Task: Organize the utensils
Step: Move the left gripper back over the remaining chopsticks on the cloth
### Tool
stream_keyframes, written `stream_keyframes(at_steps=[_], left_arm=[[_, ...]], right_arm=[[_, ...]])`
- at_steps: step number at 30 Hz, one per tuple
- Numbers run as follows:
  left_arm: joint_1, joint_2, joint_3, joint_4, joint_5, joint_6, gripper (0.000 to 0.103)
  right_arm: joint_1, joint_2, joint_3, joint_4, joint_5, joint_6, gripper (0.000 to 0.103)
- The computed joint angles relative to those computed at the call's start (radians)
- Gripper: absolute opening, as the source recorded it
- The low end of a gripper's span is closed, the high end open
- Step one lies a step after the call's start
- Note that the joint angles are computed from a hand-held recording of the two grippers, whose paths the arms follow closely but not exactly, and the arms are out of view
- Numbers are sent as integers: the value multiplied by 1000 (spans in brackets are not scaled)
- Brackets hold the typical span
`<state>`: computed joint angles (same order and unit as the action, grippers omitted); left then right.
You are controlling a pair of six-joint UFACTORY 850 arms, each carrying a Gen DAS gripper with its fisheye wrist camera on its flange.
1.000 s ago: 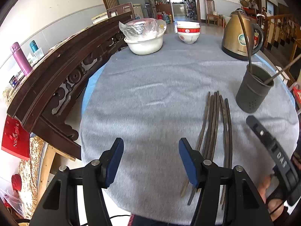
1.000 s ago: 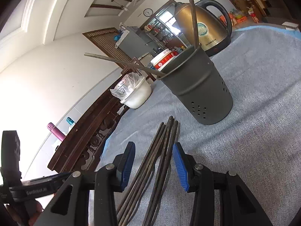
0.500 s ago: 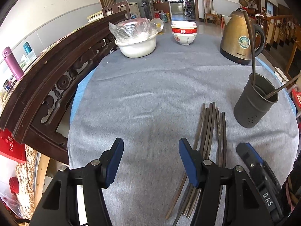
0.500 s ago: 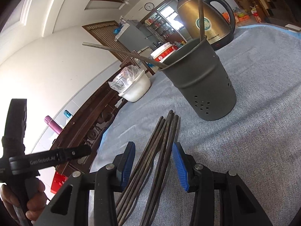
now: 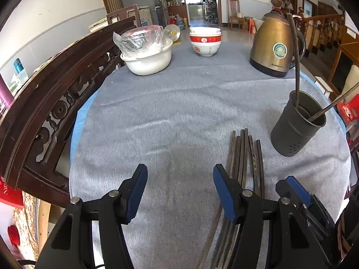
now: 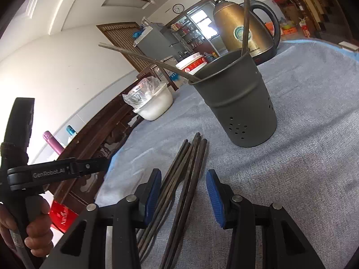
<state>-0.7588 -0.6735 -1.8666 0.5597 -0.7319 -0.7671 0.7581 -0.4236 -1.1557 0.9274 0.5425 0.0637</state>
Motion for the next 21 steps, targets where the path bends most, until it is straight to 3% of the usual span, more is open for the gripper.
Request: stream_keyframes(at_steps=[9, 12, 17, 21], left_arm=[[68, 83, 140, -110, 164, 103, 62], [99, 96, 158, -254, 205, 240, 62], [139, 85, 154, -513, 223, 510, 62], [161, 47, 117, -700, 190, 680, 62]], right_arm=[[9, -10, -27, 197, 3, -163, 46], [16, -6, -29, 289, 18, -221, 46], [8, 13, -48, 438, -64, -253, 44], [5, -13, -144, 741, -91, -606, 40]])
